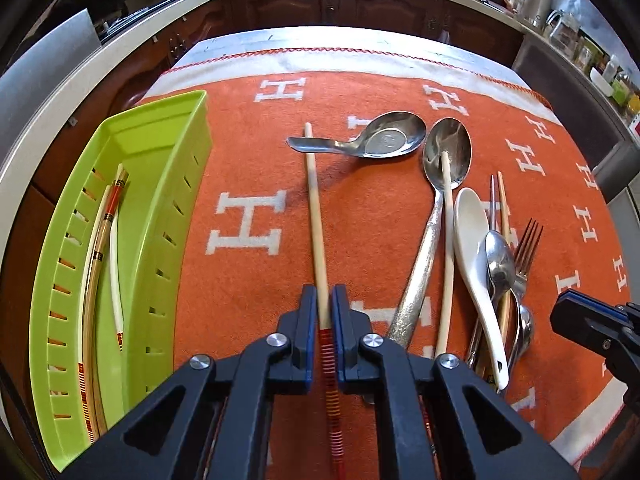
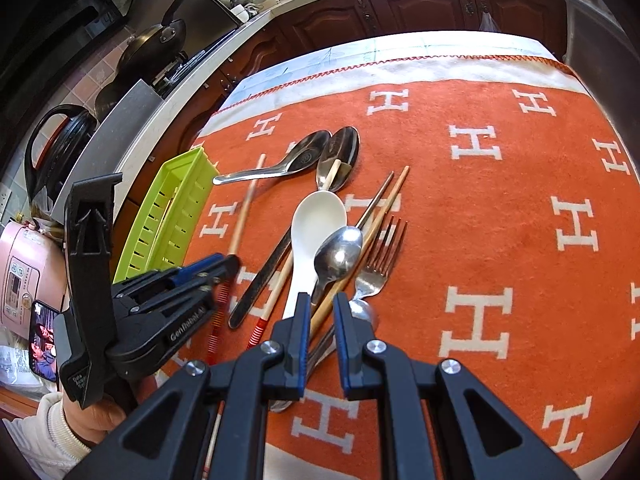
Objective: Organize utensils
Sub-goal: 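Carry the chopstick into the green tray and open the left tool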
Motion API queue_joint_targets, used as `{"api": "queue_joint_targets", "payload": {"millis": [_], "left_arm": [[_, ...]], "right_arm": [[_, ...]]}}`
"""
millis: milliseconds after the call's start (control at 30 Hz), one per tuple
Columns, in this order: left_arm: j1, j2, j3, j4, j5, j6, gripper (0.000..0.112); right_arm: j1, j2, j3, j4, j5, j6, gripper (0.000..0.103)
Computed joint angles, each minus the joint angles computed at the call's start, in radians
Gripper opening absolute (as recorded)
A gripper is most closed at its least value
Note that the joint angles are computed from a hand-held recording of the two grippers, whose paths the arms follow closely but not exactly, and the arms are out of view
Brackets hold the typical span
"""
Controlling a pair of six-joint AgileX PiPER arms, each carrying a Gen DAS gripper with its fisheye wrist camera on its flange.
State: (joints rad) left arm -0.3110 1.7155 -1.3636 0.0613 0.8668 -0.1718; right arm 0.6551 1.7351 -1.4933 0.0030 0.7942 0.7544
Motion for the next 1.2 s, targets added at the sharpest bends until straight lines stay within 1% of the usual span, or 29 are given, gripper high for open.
{"api": "queue_joint_targets", "payload": {"millis": [167,233,400,667,767,867,933,1033,1067,1200], "left_arm": [[0.029,-0.028,0.027,-0.024,0.001,0.024,0.003],[0.049,-0.041,0.031,-0.039,0.017,0.033,0.003],[0.086,-0.123,0.046,-0.064,0.04,0.065,0.003],[0.169,-0.241,-0.013,-0.075,0.106,0.106,0.003],[0.209,-0.25,-0.037,-0.063,0.125,0.119,0.003],[0.28,-0.243,-0.049,-0.064,0.143,0.155,0.003],[0.323,-0.214,-0.061,-0.077,0.155,0.178,0.003],[0.331,-0.193,-0.034,-0.044,0.14,0.182,0.004],[0.33,-0.187,-0.026,-0.028,0.136,0.177,0.004],[0.337,-0.179,0.004,-0.021,0.127,0.18,0.022]], "right_arm": [[-0.004,-0.014,0.006,-0.02,0.001,0.021,0.012],[-0.006,-0.022,0.008,-0.034,0.005,0.035,0.012],[-0.012,-0.039,0.016,-0.055,0.011,0.059,0.012],[0.01,-0.041,0.004,-0.072,0.024,0.081,0.012],[0.019,-0.035,-0.01,-0.079,0.035,0.084,0.012],[0.026,-0.026,-0.024,-0.081,0.045,0.089,0.012],[0.03,-0.021,-0.034,-0.083,0.052,0.091,0.012],[0.036,-0.012,-0.046,-0.089,0.065,0.097,0.012],[0.037,-0.009,-0.049,-0.09,0.069,0.098,0.012],[0.043,0.005,-0.066,-0.093,0.09,0.103,0.012]]}}
